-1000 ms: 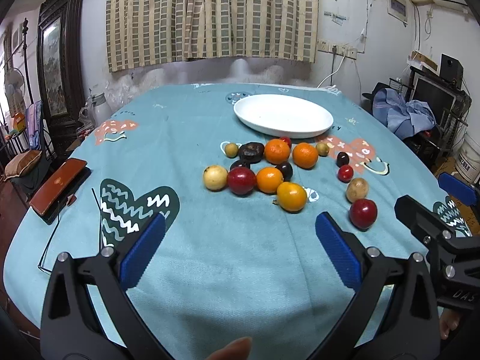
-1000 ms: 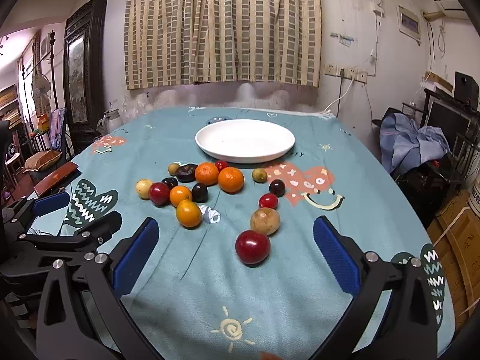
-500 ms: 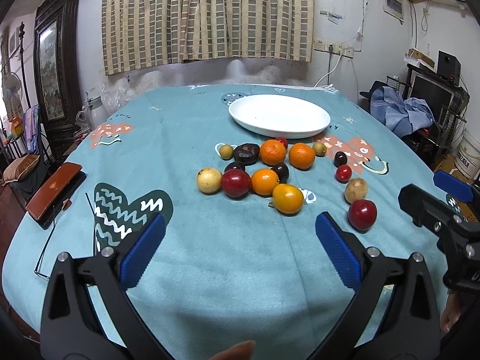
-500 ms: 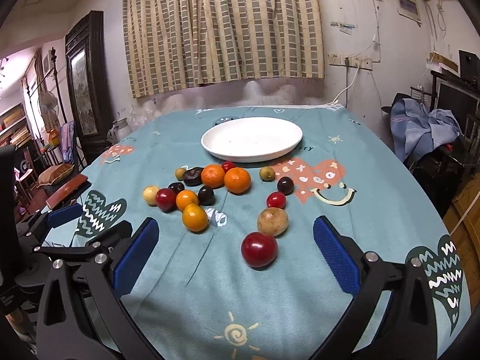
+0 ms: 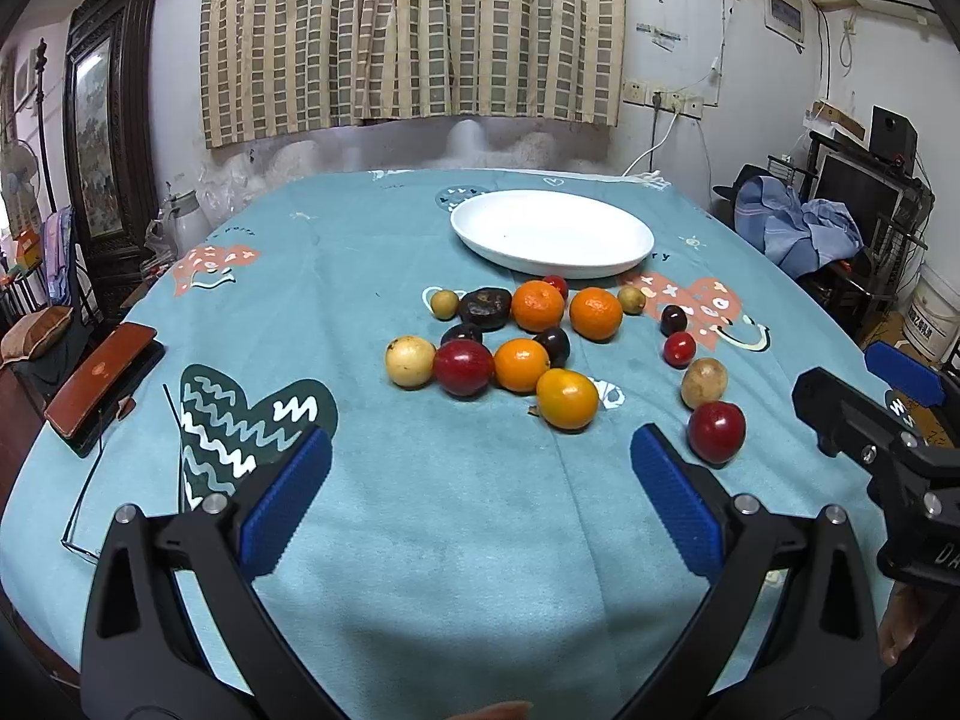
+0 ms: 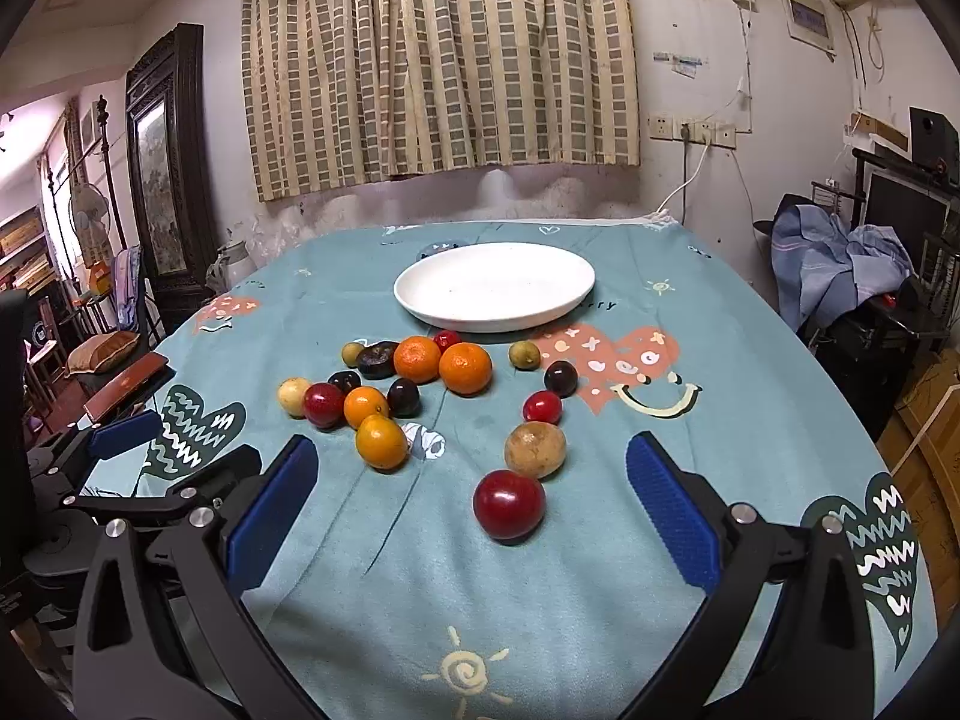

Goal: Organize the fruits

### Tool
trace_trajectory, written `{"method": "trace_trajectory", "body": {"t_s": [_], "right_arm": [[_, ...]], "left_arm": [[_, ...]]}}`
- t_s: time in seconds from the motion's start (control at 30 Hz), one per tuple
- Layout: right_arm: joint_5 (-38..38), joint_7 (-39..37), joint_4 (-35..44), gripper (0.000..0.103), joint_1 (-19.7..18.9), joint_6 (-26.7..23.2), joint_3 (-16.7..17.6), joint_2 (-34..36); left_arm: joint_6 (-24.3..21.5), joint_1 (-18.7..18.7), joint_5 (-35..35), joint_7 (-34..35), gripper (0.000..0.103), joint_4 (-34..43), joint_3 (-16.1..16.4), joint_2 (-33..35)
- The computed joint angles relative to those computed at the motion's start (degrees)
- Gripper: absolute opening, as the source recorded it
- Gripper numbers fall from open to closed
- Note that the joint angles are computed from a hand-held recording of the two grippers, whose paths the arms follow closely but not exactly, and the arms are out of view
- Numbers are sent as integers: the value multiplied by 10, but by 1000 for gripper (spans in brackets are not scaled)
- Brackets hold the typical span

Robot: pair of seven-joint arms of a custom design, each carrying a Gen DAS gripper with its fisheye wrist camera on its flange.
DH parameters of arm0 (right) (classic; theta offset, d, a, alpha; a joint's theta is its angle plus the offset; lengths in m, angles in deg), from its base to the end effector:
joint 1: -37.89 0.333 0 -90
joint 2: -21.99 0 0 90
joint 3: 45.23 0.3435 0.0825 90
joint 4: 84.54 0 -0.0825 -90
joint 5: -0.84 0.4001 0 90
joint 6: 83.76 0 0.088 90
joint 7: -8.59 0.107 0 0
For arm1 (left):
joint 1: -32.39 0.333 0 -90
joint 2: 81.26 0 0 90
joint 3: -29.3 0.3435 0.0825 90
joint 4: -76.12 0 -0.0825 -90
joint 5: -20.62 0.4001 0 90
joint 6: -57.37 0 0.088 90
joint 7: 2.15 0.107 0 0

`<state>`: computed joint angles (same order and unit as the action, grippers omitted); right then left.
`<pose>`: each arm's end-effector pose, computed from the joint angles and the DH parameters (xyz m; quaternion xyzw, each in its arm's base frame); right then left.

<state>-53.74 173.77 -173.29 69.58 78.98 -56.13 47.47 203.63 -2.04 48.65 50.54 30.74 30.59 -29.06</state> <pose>0.6747 0.3305 0.4949 -0.5891 0.6433 -0.3155 0.3737 0.7172 -0.4885 0.5012 -0.5534 0.6994 -0.3580 0.2765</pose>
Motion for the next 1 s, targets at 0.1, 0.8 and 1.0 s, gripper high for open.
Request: {"method": "trace_trajectory", "body": {"t_s": [0.1,0.8,1.0], "right_arm": [[3,-1,-2,102,0,1,1,-1],[11,-2,1,102,4,8,-4,5],[12,-4,2,102,5,9,-5,8]], "left_arm": [[-4,1,-4,5,101,6,-3,4],[-4,1,-9,7,101,1,-5,5],[-13,2,-17,18,101,17,-8,14]]}}
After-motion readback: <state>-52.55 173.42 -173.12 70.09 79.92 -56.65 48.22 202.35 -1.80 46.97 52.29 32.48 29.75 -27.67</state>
